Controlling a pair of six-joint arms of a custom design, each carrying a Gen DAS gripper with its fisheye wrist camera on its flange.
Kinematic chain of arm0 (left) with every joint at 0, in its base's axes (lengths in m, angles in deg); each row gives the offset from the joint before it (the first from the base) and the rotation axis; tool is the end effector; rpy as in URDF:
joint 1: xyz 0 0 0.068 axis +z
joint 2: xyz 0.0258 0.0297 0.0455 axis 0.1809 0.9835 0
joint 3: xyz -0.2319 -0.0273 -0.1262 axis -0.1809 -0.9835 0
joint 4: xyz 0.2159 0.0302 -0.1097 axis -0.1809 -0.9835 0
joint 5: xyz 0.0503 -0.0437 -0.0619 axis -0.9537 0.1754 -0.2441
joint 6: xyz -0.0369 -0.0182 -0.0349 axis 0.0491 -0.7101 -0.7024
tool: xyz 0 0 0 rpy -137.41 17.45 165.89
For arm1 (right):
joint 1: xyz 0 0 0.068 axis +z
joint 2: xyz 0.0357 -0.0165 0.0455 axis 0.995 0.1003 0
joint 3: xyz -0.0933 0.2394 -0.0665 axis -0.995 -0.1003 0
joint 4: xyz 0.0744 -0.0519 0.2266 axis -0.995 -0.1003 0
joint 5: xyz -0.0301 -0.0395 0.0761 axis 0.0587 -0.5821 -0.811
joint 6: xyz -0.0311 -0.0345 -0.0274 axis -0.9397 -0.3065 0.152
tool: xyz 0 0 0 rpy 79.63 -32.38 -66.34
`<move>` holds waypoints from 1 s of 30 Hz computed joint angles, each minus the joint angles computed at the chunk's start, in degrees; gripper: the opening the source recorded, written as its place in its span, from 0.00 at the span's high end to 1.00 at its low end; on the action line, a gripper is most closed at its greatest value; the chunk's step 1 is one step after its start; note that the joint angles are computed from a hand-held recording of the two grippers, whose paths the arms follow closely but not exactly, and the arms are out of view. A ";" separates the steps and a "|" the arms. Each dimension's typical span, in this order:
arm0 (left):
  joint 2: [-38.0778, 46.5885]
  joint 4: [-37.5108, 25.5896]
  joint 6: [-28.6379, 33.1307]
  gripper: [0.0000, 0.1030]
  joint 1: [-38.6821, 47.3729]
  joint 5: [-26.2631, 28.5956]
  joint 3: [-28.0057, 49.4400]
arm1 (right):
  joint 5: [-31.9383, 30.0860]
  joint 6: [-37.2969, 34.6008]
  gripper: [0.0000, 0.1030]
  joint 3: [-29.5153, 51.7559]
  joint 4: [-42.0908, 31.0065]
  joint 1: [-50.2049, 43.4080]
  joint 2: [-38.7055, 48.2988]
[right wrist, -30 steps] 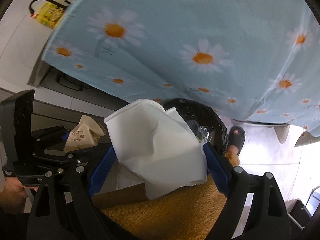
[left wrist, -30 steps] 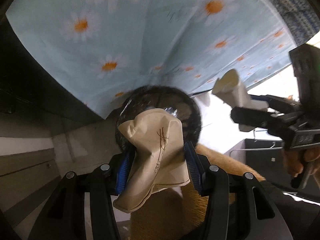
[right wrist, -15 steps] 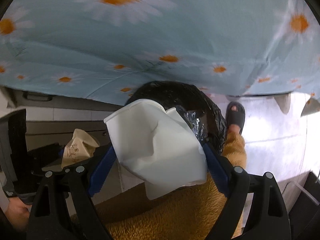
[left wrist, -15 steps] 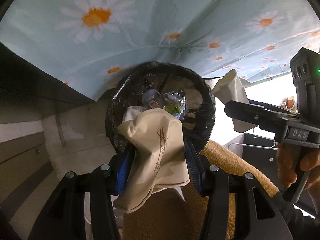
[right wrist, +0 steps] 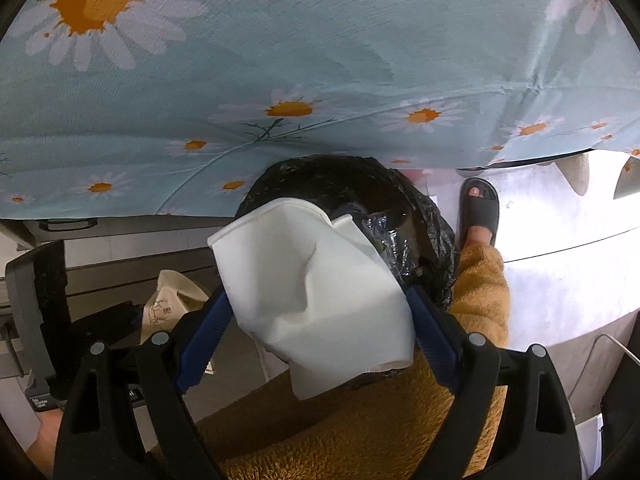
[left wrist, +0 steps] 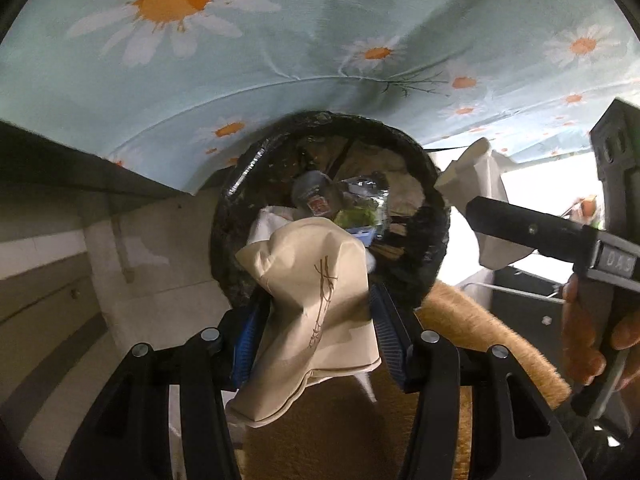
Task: Collect trash
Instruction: 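Open both tools over the bin, dropping the paper bag and cup, then raise both tools back up from the bin toward the table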
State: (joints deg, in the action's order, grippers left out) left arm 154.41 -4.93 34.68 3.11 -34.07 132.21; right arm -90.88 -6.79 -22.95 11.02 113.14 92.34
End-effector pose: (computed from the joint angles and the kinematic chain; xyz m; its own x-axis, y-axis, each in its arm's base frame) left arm 0.2891 -0.0431 0.0376 -0.6889 0.7214 0.0709 0.6836 0.6791 -0.2676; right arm 0.1555 0.0970 0.1127 -0.6715 0.7146 0.1959 0.7197 0.5660 0.4021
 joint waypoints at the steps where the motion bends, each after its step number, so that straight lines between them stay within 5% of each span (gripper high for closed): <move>1: 0.13 -0.24 -0.40 0.50 -0.06 -0.17 0.36 | -0.20 -0.31 0.16 0.72 -0.80 -0.19 0.44; 5: -0.92 0.94 0.01 0.20 -0.46 -0.89 -0.13 | 0.13 -0.80 0.09 2.42 -2.19 -0.81 0.92; 19: -3.59 -3.92 0.39 0.19 3.87 1.86 2.64 | 4.37 0.42 0.08 6.50 -11.73 0.18 -7.15; 30: -20.03 -14.64 5.97 0.19 8.49 6.84 2.15 | 16.45 1.20 0.08 26.63 -38.59 10.33 -14.46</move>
